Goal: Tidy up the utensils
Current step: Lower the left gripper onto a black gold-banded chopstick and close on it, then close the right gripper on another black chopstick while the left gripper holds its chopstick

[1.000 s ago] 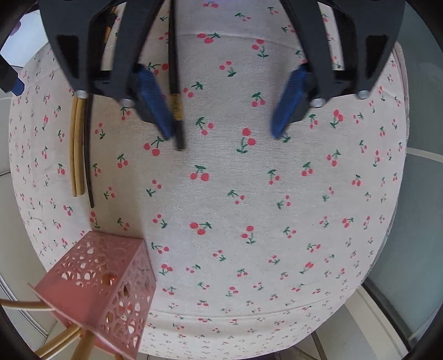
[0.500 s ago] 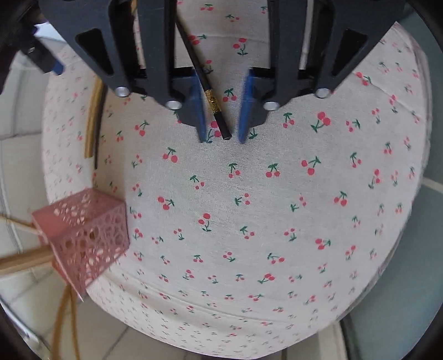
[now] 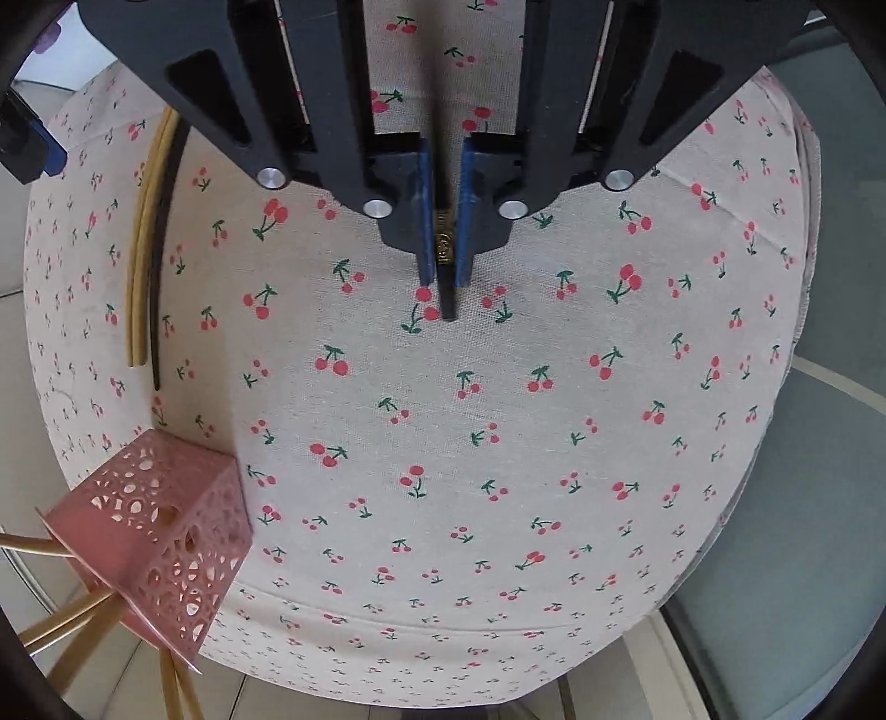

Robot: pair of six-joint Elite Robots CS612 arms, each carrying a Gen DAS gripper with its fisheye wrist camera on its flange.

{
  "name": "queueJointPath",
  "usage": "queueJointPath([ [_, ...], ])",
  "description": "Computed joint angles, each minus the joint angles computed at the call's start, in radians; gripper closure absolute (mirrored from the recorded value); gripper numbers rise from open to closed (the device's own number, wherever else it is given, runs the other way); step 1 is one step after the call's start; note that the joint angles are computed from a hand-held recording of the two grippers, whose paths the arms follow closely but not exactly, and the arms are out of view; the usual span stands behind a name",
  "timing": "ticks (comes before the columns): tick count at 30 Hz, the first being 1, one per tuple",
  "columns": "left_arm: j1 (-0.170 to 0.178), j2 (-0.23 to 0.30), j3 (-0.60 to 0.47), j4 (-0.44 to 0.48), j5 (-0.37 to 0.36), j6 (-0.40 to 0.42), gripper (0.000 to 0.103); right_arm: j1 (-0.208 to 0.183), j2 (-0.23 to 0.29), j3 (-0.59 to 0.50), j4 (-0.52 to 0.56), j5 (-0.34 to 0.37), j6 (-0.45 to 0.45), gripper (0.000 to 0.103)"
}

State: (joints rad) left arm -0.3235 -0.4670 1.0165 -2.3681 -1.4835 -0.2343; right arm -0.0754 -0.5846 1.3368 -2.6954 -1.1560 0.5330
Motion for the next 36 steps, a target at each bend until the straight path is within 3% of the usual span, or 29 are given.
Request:
queueJointPath([
  [2, 0.007, 0.002, -0.005, -0.005, -0.009, -0.007, 0.097, 0.005, 0.006, -0.013, -0.003, -0.006, -0.006, 0.007],
  [6, 0.010, 0.024, -0.052, 0.022, 0.042, -0.018, 0.097, 0.020, 0.028, -0.054, -0.023, -0.004, -0.048, 0.007],
  [10, 0.019, 0.051, -0.111, 0.067, 0.017, -0.021, 0.097, 0.022, 0.076, -0.122, -0.059, 0.088, -0.022, 0.007],
  [13, 0.019, 0.056, -0.127, 0.081, 0.018, -0.011, 0.096, 0.026, 0.106, -0.162, -0.096, 0.086, 0.005, 0.015],
  [15, 0.024, 0.062, -0.139, 0.090, 0.008, -0.007, 0.096, 0.026, 0.124, -0.187, -0.090, 0.100, 0.013, 0.028],
  [17, 0.032, 0.071, -0.158, 0.104, -0.004, -0.004, 0.096, 0.028, 0.141, -0.210, -0.075, 0.111, 0.015, 0.034],
  [20, 0.030, 0.059, -0.140, 0.100, -0.002, -0.001, 0.096, 0.036, 0.154, -0.229, -0.079, 0.100, 0.010, 0.041],
  [24, 0.030, 0.071, -0.161, 0.110, 0.000, 0.007, 0.096, 0.041, 0.159, -0.241, -0.097, 0.092, -0.010, 0.041],
  [28, 0.027, 0.078, -0.174, 0.116, -0.002, 0.002, 0.096, 0.050, 0.174, -0.277, -0.039, 0.049, -0.037, 0.043],
  [32, 0.029, 0.072, -0.159, 0.104, -0.001, 0.007, 0.096, 0.067, 0.179, -0.313, 0.044, -0.051, -0.089, 0.055],
  [36, 0.025, 0.066, -0.148, 0.098, 0.010, 0.006, 0.096, 0.086, 0.183, -0.342, 0.106, -0.120, -0.160, 0.055],
])
